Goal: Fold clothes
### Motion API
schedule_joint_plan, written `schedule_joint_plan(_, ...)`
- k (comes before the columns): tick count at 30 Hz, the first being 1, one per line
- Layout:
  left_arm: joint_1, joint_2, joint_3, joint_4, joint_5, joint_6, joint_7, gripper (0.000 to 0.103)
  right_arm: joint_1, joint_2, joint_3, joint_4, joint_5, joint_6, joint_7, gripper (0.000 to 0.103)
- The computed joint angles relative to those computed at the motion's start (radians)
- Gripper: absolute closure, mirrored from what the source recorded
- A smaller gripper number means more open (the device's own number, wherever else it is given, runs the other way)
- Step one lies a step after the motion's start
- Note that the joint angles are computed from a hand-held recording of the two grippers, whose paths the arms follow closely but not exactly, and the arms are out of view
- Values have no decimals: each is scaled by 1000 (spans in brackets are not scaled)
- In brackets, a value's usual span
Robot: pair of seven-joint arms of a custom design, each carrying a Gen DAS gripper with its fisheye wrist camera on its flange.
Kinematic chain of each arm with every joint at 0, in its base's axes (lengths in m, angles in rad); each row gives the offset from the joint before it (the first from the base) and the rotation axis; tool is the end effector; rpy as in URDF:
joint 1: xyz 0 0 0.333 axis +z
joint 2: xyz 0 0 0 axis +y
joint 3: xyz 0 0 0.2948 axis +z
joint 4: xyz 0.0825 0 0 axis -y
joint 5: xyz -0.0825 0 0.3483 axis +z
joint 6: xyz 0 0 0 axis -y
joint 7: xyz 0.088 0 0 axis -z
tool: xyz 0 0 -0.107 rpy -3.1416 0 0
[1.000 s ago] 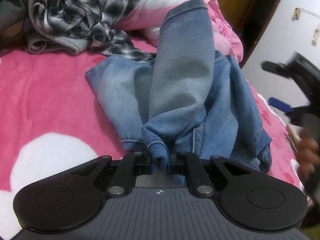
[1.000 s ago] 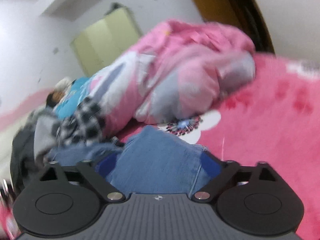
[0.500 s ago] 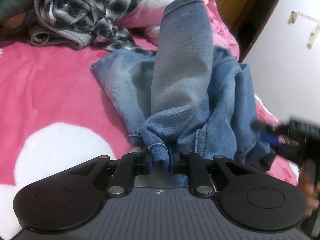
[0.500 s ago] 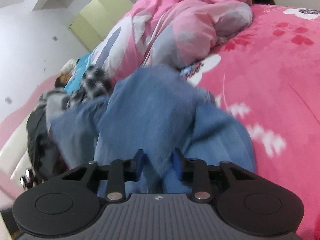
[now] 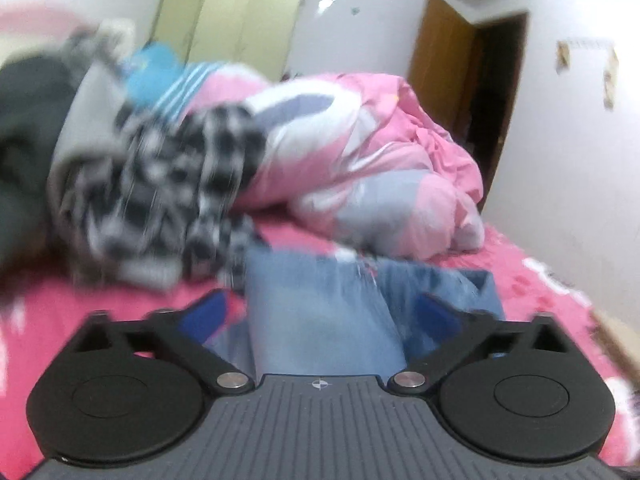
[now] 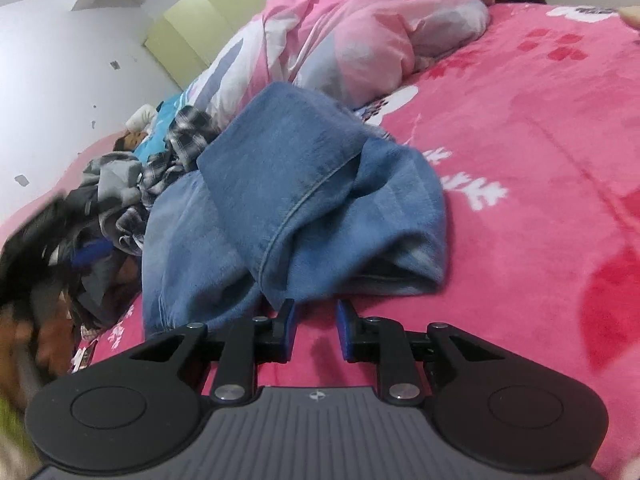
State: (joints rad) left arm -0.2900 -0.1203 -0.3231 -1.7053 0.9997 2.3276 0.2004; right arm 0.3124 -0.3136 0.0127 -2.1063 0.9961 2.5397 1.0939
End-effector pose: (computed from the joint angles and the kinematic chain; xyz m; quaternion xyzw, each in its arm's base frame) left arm 0.4390 -0.3066 0.6988 -0.6704 0.4921 -0.3994 0.3858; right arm 0.4592 0.1451 0.6187 -0.6586 0.5550 0.0129 0.5080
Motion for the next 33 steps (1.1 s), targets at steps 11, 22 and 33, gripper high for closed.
schedule_joint_plan(11,-33,342,111,432,-358,-241,493,33,-24,-88,-35,-55,50,48,-61,71)
schedule_joint_plan(22,15,-81,70,-139,-358,73,239,92,23,-5,-4,68,0,195,-131,71)
schedule_joint_plan(33,9,-339,-8,-466,-397,189,4,92,69,358,97,565,-266,166,-42,71)
